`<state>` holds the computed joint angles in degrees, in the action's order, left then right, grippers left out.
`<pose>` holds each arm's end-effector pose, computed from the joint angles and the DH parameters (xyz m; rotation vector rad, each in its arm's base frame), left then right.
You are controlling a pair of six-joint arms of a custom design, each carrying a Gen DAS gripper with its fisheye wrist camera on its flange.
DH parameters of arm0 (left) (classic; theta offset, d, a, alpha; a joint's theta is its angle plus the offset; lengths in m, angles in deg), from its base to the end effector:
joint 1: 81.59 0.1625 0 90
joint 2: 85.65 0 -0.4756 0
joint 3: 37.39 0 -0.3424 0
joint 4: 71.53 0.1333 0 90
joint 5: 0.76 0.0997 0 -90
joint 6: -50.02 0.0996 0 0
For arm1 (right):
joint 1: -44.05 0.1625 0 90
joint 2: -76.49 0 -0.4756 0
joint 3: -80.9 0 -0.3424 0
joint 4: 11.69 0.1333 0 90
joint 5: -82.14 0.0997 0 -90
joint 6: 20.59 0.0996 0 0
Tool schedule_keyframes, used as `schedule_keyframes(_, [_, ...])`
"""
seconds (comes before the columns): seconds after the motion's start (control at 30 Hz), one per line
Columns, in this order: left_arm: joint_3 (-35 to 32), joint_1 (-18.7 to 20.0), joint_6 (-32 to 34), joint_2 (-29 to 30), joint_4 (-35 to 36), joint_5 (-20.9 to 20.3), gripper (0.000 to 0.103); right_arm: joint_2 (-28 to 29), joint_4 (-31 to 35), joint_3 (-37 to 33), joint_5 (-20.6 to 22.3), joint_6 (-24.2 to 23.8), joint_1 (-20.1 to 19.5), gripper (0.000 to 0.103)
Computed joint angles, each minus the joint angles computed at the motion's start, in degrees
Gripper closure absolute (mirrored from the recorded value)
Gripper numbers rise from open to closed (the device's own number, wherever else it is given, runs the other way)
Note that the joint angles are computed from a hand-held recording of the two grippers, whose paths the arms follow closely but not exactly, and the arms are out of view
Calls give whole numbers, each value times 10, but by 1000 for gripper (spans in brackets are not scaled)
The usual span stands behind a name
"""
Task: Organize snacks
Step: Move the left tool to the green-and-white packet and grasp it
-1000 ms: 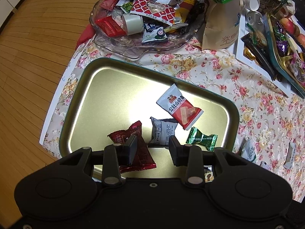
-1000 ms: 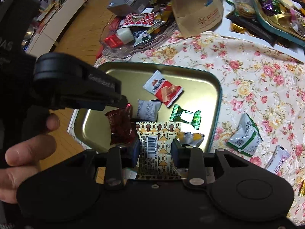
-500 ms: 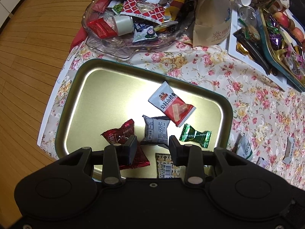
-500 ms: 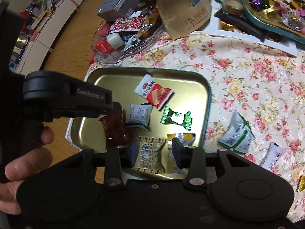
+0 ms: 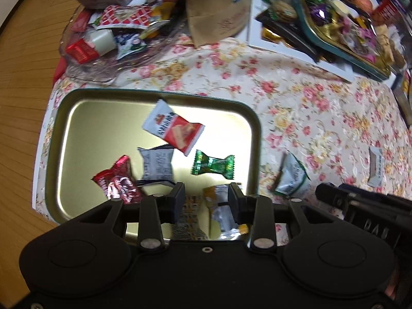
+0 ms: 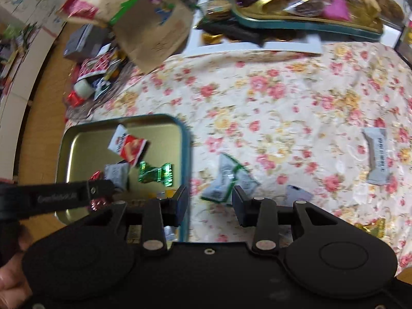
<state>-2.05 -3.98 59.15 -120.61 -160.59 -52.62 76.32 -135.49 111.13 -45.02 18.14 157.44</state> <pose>0.0122 -0.8525 0.3521 0.4719 2.4302 0.0042 0.4151 -0.7755 -0.0803 -0.3710 -2.5436 0.5177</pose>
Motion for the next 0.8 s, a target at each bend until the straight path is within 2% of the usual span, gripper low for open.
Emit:
schedule_keyframes(0.2, [62, -16, 16, -15, -23, -4, 58, -76, -74, 149, -23, 46, -13, 62])
schedule_keyframes(0.4, [116, -31, 28, -23, -42, -5, 58, -141, -127, 268, -36, 89, -23, 62])
schedule_keyframes(0.6, [153, -42, 29, -21, -65, 2, 58, -190, -170, 358, -37, 122, -30, 62])
schedule_keyframes(0.8, [148, -45, 15, -6, -68, -9, 58, -221, -212, 418, -32, 129, -36, 62])
